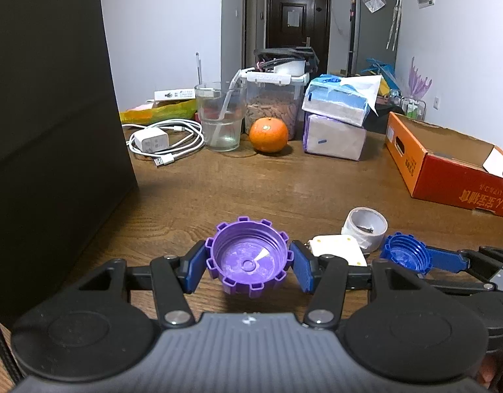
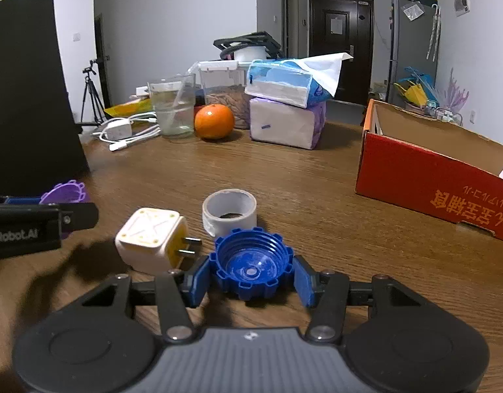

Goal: Organize rigid objects
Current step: 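Carry the purple cap and the blue cap over the cardboard box with both tools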

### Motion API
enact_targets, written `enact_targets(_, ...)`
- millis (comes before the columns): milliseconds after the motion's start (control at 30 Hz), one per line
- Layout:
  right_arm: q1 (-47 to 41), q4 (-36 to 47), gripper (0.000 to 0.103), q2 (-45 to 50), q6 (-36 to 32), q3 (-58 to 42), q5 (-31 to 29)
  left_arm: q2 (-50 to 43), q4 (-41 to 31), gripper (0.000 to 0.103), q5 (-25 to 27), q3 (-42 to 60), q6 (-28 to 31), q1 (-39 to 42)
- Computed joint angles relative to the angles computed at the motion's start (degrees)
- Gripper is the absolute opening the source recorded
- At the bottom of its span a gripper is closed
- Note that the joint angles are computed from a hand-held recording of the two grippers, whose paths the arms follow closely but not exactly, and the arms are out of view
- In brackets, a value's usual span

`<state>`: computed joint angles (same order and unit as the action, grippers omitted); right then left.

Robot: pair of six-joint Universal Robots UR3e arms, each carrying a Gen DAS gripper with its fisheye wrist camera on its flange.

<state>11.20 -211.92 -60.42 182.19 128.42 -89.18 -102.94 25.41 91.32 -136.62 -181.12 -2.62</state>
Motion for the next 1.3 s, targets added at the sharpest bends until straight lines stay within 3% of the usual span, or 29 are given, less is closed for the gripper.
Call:
enact_targets(600, -4.0, -9.6, 0.052, -2.9, 0.0, 6.6, 3.7, -1.9, 1.5, 0.056, 6.6, 2.9, -3.7, -6.4)
enact_targets(1300, -21.8, -20.0, 0.052, -9.1, -2.3, 19.1, 17.1, -8.4, -8.7, 0.056, 16.8, 18.2, -8.4, -20.4)
